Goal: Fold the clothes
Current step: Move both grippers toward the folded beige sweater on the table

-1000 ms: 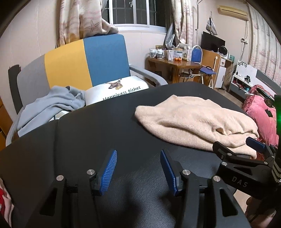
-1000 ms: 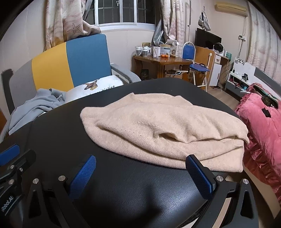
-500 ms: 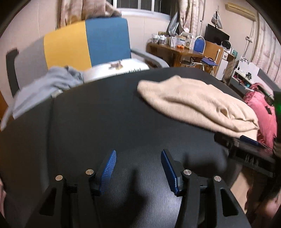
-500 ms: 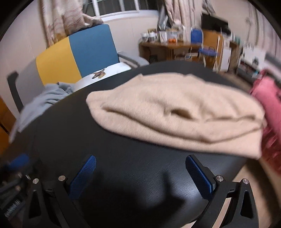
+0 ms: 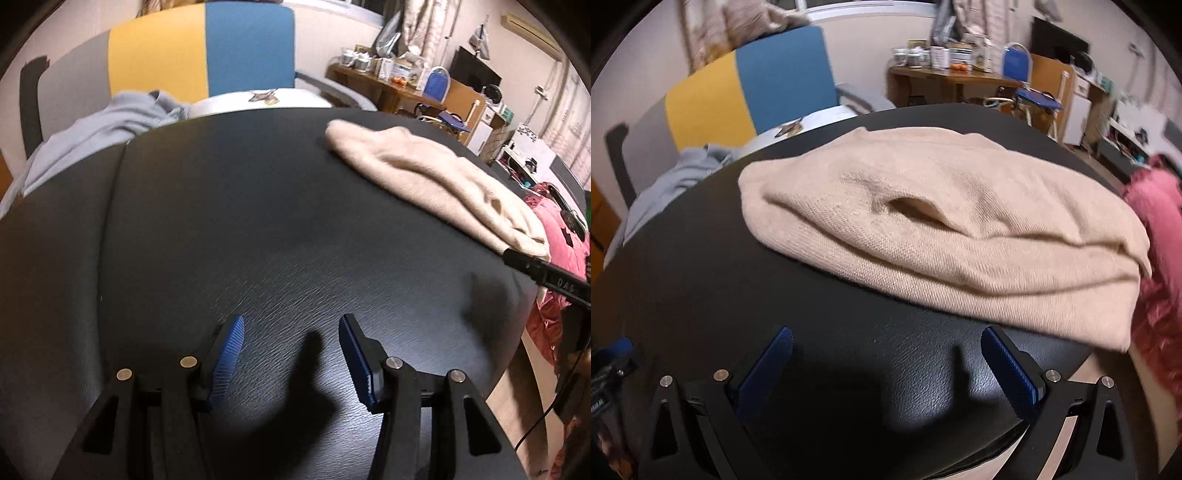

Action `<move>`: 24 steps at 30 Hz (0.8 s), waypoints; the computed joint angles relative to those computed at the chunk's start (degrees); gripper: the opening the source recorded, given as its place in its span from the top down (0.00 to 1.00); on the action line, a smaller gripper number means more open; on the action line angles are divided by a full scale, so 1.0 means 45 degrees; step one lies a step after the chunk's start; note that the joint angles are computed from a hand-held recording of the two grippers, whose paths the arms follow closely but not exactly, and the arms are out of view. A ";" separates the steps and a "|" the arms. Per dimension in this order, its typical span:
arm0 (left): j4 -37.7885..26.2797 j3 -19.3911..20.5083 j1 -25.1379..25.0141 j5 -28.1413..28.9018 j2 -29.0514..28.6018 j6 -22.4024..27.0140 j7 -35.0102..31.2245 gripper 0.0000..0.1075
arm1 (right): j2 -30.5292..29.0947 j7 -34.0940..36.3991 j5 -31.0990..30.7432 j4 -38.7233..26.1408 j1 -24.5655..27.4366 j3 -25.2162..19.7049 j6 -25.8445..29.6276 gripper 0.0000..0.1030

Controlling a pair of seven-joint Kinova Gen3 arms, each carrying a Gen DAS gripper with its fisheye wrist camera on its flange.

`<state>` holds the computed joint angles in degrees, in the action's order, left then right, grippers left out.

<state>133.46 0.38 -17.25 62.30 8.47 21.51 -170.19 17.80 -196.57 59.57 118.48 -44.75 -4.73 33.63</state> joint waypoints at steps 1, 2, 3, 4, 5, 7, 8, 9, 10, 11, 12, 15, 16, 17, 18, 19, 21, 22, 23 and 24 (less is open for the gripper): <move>-0.0048 -0.0096 0.0029 -0.0284 0.0114 -0.0031 0.0314 0.49 | 0.0022 0.0199 -0.0056 -0.0059 0.0058 -0.0027 -0.0008 0.00; -0.0089 -0.0102 -0.0016 -0.0384 0.0233 -0.0054 0.0422 0.49 | 0.0101 0.0404 -0.0144 -0.0172 0.0125 -0.0024 0.0020 0.00; -0.0066 -0.0035 -0.0094 -0.0324 0.0253 -0.0127 0.0331 0.49 | 0.0112 0.0403 -0.0113 -0.0182 0.0116 0.0007 -0.0070 0.00; -0.0040 0.0027 -0.0168 -0.0241 0.0277 -0.0201 0.0215 0.49 | 0.0124 0.0369 -0.0062 -0.0181 0.0102 0.0044 -0.0174 0.00; -0.0010 0.0082 -0.0221 -0.0166 0.0292 -0.0290 0.0108 0.49 | 0.0165 0.0319 0.0000 -0.0206 0.0067 0.0057 -0.0298 0.00; 0.0071 0.0192 -0.0221 -0.0108 0.0262 -0.0573 -0.0013 0.49 | 0.0330 0.0558 -0.0071 -0.0365 0.0062 0.0026 -0.0483 0.00; 0.0104 0.0250 -0.0227 -0.0073 0.0259 -0.0695 -0.0099 0.49 | 0.0456 0.0918 -0.0261 -0.0509 0.0082 0.0001 -0.0542 0.00; 0.0104 0.0306 -0.0238 -0.0086 0.0281 -0.0743 -0.0197 0.48 | 0.0503 0.1277 -0.0464 -0.0564 0.0185 -0.0003 -0.0797 0.00; 0.0095 0.0351 -0.0254 -0.0125 0.0302 -0.0760 -0.0273 0.46 | 0.0548 0.1674 -0.0705 -0.0619 0.0283 0.0008 -0.1062 0.00; 0.0071 0.0373 -0.0290 -0.0169 0.0313 -0.0692 -0.0314 0.44 | 0.0596 0.2109 -0.0985 -0.0676 0.0373 0.0030 -0.1326 0.00; 0.0100 0.0435 -0.0389 -0.0006 0.0331 -0.0675 -0.0563 0.42 | 0.0651 0.2498 -0.1220 -0.0731 0.0515 -0.0023 -0.1564 0.00; 0.0248 0.0447 -0.0703 0.0961 0.0402 -0.0501 -0.1588 0.41 | 0.0480 0.2703 -0.0994 -0.0399 0.0091 0.0592 -0.2234 0.00; 0.0242 0.0354 -0.0746 0.1119 0.0438 -0.0342 -0.1740 0.40 | 0.0357 0.2895 -0.1013 -0.0243 0.0043 0.0724 -0.2351 0.00; 0.0180 0.0232 -0.0764 0.1099 0.0486 -0.0122 -0.1771 0.40 | 0.0232 0.3094 -0.1032 -0.0091 0.0023 0.0824 -0.2455 0.00; 0.0178 0.0159 -0.0750 0.1136 0.0501 -0.0048 -0.1898 0.39 | 0.0109 0.3273 -0.1029 0.0049 0.0059 0.0846 -0.2514 0.00; 0.0203 0.0119 -0.0742 0.1272 0.0517 -0.0025 -0.2131 0.39 | -0.0030 0.3293 -0.0912 0.0259 -0.0142 0.1039 -0.2366 0.00; 0.0365 0.0112 -0.0675 0.1885 0.0501 -0.0203 -0.2892 0.39 | -0.0299 0.3184 -0.0535 0.0657 -0.0305 0.1078 -0.1885 0.00; 0.0440 0.0073 -0.0624 0.2161 0.0485 -0.0265 -0.3220 0.38 | -0.0460 0.3095 -0.0359 0.0865 -0.0220 0.1009 -0.1848 0.00; 0.0514 0.0024 -0.0564 0.2448 0.0470 -0.0322 -0.3558 0.38 | -0.0612 0.3160 -0.0289 0.1111 0.0042 0.0907 -0.1980 0.00; 0.0588 -0.0035 -0.0495 0.2744 0.0456 -0.0375 -0.3905 0.38 | -0.0763 0.3261 -0.0244 0.1352 0.0312 0.0816 -0.2126 0.00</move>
<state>136.11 0.22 -19.47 74.65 10.52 19.82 -187.77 14.36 -181.89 58.47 124.56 -43.34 -1.06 24.06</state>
